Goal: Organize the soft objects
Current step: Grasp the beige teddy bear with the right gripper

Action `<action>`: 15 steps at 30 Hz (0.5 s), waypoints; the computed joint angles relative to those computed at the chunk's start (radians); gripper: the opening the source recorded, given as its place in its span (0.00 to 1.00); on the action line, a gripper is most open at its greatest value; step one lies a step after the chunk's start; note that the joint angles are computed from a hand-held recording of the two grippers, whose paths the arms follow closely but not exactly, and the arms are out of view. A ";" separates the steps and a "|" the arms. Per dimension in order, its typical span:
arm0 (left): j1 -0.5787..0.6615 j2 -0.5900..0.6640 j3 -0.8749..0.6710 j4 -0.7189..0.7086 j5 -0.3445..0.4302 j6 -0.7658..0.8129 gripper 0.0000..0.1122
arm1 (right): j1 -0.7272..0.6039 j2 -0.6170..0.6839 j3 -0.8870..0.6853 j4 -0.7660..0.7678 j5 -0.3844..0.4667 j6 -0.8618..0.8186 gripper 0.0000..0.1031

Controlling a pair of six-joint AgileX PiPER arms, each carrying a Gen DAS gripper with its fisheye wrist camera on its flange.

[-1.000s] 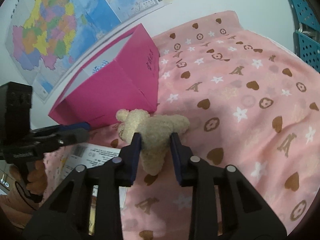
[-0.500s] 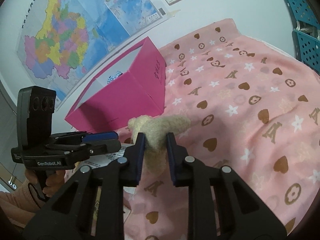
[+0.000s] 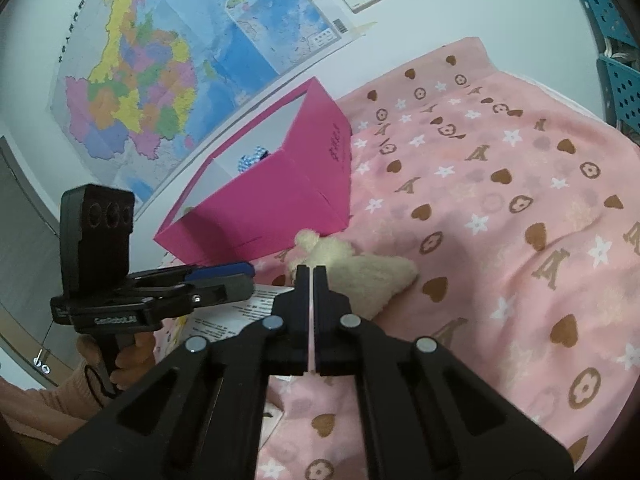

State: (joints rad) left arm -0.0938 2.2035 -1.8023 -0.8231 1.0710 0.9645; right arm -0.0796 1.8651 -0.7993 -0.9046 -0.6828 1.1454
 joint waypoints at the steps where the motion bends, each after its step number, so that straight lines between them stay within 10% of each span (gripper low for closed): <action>1: 0.003 0.007 -0.006 -0.001 0.005 -0.002 0.35 | -0.006 0.004 -0.004 -0.012 -0.001 0.009 0.02; 9: -0.010 0.049 -0.066 0.041 0.008 -0.036 0.35 | -0.071 0.054 -0.039 -0.123 0.019 0.152 0.09; 12: -0.024 0.075 -0.116 0.069 0.013 -0.070 0.35 | -0.084 0.090 -0.061 -0.191 -0.020 0.251 0.44; 15: -0.040 0.103 -0.165 0.102 0.025 -0.115 0.35 | -0.057 0.118 -0.098 -0.197 0.004 0.275 0.44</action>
State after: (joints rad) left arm -0.1334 2.3064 -1.9674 -0.7216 1.0955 0.8494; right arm -0.1367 1.9830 -0.8977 -1.1021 -0.6787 1.4200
